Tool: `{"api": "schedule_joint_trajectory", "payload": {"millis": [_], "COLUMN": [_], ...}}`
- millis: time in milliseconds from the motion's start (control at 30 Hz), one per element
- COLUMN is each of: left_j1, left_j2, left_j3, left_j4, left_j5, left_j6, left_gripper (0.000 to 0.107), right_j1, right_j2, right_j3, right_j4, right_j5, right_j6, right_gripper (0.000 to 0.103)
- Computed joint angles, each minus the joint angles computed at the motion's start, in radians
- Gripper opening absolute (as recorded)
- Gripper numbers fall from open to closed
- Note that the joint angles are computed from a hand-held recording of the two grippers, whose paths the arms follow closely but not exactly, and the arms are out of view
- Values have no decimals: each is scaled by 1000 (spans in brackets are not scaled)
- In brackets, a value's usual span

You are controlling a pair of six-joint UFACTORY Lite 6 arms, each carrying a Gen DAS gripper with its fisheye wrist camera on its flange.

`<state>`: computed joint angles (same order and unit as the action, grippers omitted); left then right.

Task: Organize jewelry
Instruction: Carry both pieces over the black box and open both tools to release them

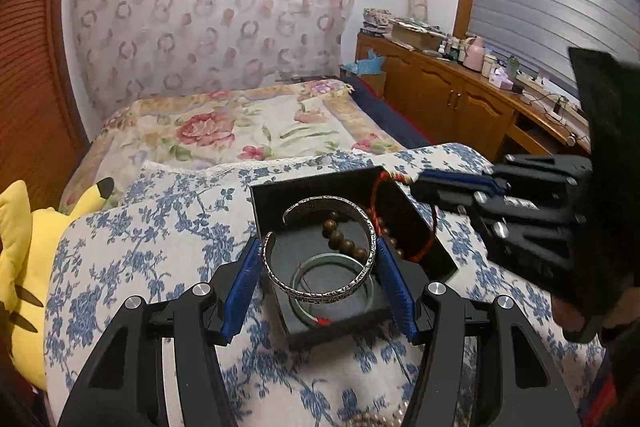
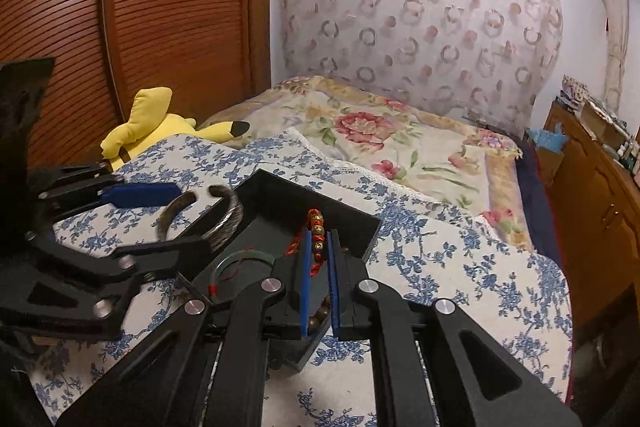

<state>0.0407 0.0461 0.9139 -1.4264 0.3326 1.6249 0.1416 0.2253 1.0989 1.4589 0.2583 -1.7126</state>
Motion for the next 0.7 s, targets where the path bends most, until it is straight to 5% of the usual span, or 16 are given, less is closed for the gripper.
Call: {"api": "schedule_joint_trajectory", "payload": {"millis": [167, 700], "left_j1": [-12, -89], "left_j2": [85, 266], "left_j3": [81, 254], "left_j4": [31, 331], "left_j5": [-1, -102], "left_j6": [-43, -348], "left_gripper": [56, 56], "right_j1": [-16, -121], "right_j2": [11, -73], "right_j3": [2, -108], "right_j4": [-13, 104], "right_j5": [10, 78], "right_j6": [13, -127], "right_gripper": [28, 28]}}
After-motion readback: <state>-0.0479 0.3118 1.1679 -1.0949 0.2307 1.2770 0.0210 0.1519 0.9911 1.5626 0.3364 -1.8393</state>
